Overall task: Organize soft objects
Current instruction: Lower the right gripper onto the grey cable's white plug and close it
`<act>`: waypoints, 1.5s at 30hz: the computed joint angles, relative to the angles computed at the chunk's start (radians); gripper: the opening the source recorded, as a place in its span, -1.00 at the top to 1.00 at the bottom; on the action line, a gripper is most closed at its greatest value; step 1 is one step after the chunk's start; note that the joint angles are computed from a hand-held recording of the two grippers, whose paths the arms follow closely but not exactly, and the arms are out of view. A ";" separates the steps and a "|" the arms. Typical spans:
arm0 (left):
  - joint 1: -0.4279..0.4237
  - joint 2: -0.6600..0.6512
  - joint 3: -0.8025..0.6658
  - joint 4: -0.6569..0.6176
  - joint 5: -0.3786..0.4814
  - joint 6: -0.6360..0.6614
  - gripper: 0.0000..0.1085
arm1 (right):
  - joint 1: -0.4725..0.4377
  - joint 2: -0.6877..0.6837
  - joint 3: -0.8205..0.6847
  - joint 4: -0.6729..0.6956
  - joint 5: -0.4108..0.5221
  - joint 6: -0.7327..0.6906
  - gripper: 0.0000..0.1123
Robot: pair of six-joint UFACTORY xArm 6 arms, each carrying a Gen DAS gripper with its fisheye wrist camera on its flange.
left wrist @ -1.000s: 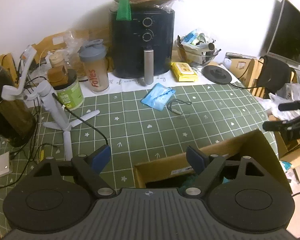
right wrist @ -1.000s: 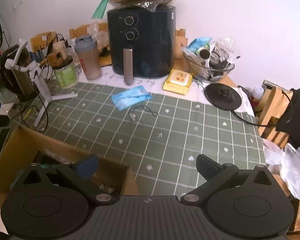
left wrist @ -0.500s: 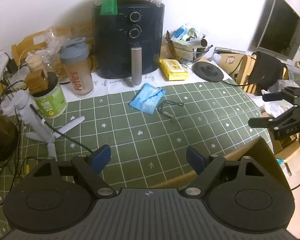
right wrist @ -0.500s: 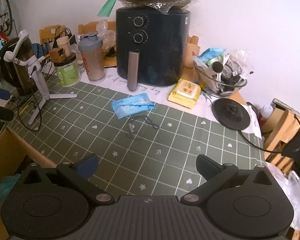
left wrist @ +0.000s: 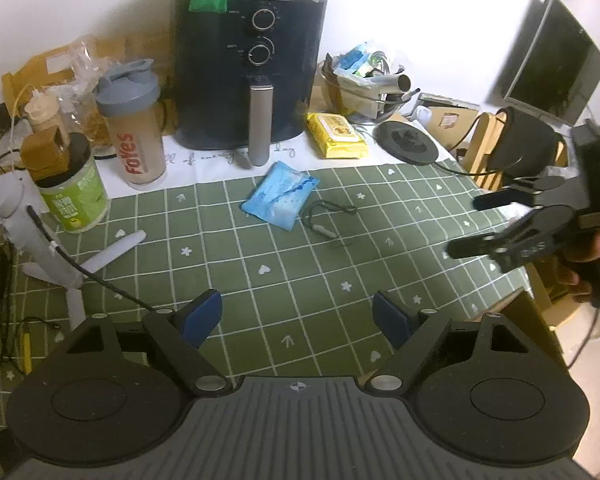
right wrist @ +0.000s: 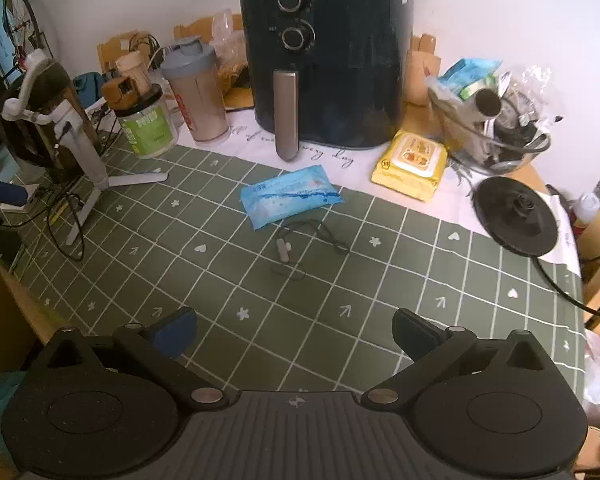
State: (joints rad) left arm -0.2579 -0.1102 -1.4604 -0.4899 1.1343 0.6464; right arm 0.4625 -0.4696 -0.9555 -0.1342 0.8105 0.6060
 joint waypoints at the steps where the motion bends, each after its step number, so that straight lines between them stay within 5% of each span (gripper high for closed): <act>1: 0.000 0.003 -0.002 -0.005 0.002 0.001 -0.53 | -0.008 0.016 -0.003 0.011 -0.008 -0.017 -0.83; 14: 0.016 0.037 -0.025 -0.021 0.037 -0.026 -0.52 | -0.072 0.241 -0.077 0.131 -0.108 -0.256 -0.82; 24: 0.038 0.049 -0.032 -0.034 0.049 -0.061 -0.52 | -0.084 0.430 -0.208 0.238 -0.087 -0.422 -0.41; 32: 0.048 0.045 -0.022 -0.029 0.047 -0.092 -0.53 | -0.092 0.532 -0.291 0.281 -0.085 -0.494 -0.30; 39: 0.044 0.040 -0.015 -0.022 0.034 -0.121 -0.52 | -0.086 0.591 -0.328 0.233 -0.122 -0.456 0.05; 43: 0.042 0.039 -0.015 -0.021 0.028 -0.128 -0.52 | -0.081 0.600 -0.344 0.214 -0.115 -0.474 0.66; 45: 0.040 0.040 -0.015 -0.021 0.024 -0.129 -0.52 | -0.076 0.601 -0.354 0.205 -0.095 -0.487 0.81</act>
State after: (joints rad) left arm -0.2182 -0.0707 -1.4757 -0.5108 1.1578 0.5176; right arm 0.3865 0.1312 -1.3090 0.0708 0.7157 0.1190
